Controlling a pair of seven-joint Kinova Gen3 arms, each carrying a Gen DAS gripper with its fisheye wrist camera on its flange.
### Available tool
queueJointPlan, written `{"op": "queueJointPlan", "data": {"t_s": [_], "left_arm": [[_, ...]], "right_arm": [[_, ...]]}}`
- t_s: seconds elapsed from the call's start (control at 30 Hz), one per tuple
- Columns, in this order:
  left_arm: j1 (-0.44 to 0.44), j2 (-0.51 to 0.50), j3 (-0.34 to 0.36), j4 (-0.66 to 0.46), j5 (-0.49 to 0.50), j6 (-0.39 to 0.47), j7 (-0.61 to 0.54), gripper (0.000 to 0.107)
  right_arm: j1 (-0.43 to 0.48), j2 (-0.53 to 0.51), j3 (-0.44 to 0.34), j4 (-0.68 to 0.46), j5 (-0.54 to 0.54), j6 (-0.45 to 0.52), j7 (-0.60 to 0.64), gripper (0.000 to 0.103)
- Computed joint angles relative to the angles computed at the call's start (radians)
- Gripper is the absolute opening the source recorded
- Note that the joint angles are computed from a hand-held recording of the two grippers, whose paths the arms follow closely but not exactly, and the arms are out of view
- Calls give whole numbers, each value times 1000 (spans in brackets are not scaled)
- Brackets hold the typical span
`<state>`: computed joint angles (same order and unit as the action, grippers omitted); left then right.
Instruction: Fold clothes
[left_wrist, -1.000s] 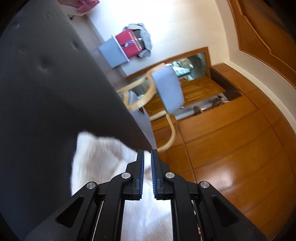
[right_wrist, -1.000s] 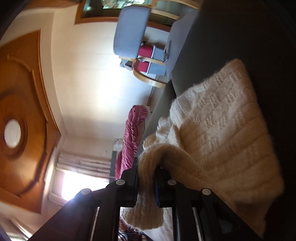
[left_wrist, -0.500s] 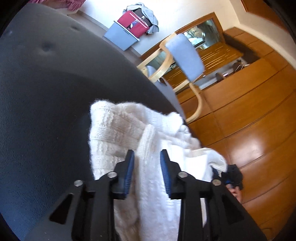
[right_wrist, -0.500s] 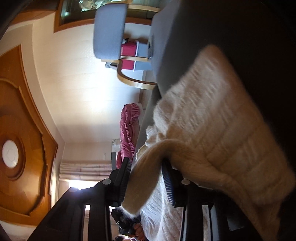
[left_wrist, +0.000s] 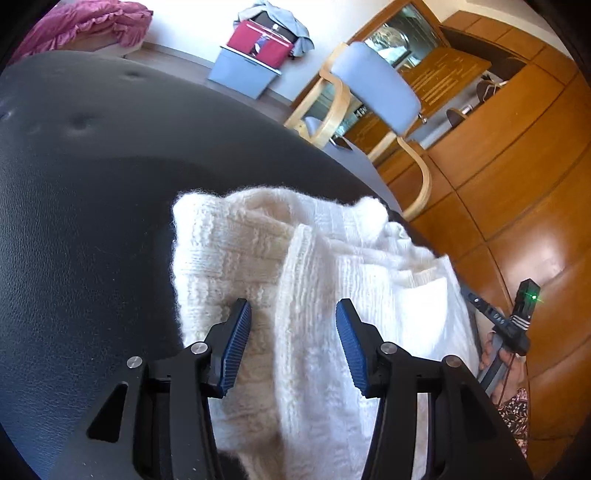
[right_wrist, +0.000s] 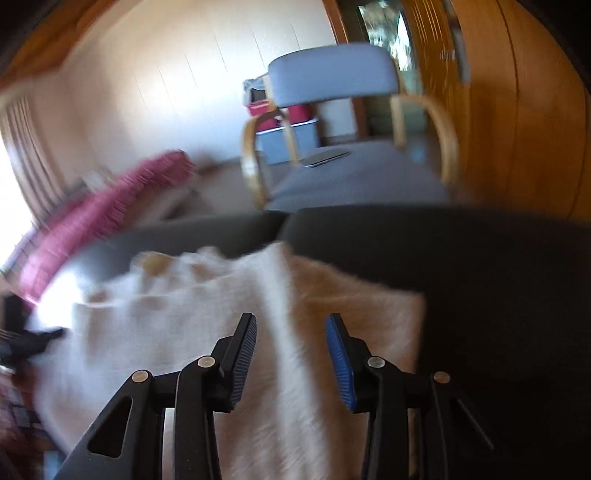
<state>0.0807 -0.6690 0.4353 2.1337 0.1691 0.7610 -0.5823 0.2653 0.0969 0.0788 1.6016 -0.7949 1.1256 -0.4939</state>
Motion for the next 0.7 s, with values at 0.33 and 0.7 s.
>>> {"op": "queueJointPlan", "data": {"t_s": [0.33,0.7], "left_arm": [[-97,8,141,-68,-77,90,30,51],[-108,186,220,-212,-207,247,5,52]], "right_arm": [[185,176,-111,-55,-167,204,132,12],[161,261,-77,-154,-138,347,51,25]]}}
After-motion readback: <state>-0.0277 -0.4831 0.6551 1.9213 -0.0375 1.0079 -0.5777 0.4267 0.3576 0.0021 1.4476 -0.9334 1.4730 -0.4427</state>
